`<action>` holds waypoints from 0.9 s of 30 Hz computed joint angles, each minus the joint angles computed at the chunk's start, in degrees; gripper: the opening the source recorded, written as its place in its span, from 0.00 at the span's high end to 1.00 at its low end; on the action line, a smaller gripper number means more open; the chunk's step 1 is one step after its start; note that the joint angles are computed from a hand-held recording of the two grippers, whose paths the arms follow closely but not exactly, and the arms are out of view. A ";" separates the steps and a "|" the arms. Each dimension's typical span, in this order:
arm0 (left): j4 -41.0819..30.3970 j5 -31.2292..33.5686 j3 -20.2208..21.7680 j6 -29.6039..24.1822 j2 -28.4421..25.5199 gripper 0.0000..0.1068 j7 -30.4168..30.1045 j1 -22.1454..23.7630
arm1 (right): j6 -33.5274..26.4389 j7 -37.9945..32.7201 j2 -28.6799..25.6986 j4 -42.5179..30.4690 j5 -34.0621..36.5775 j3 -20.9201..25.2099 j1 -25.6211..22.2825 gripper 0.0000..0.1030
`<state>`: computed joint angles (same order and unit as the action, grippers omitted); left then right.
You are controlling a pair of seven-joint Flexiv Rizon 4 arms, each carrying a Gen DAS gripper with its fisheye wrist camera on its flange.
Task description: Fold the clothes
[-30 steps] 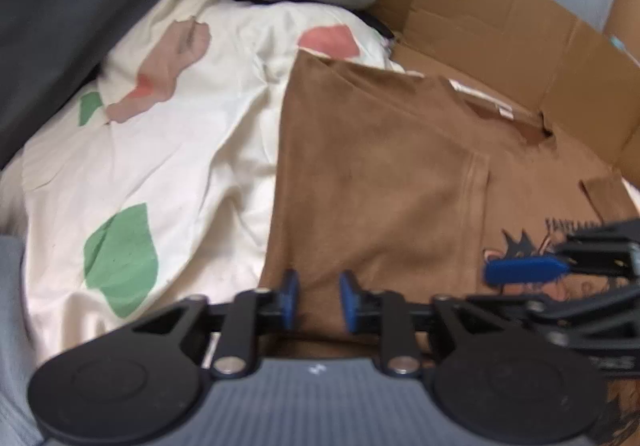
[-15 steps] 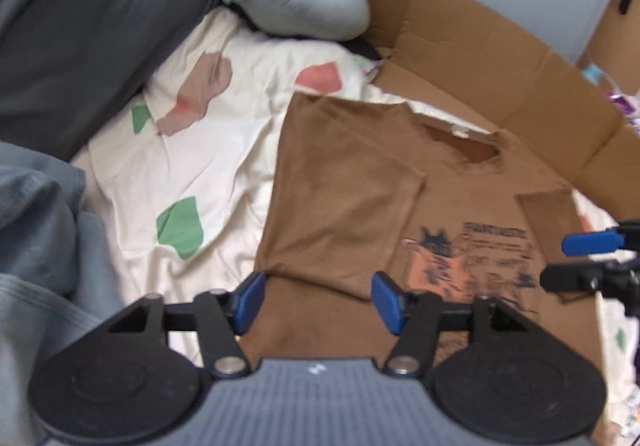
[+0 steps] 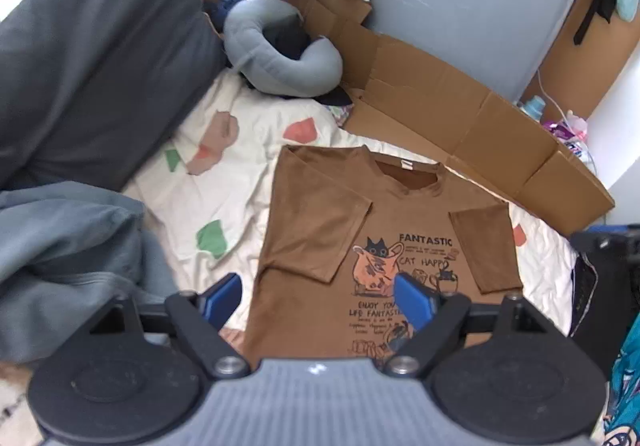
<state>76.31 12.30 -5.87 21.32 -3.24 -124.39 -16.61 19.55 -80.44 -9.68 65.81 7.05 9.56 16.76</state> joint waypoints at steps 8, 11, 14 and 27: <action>-7.62 1.59 -1.71 -9.66 1.32 0.19 -1.46 -1.03 | -10.30 0.39 1.98 -9.76 0.82 -2.03 -2.59 0.05; -10.04 1.64 -2.19 -12.95 1.62 0.17 -1.80 -1.41 | -13.09 -0.08 3.04 -12.04 1.89 -2.64 -3.94 0.05; -11.98 1.54 -2.58 -15.53 1.90 0.16 -1.46 -1.77 | -15.18 -0.80 4.30 -13.38 3.33 -3.32 -5.51 0.04; -8.66 -0.84 -3.54 -17.83 8.91 0.13 -4.45 -0.59 | -28.64 -8.32 7.96 -19.41 8.56 -7.00 -12.38 0.01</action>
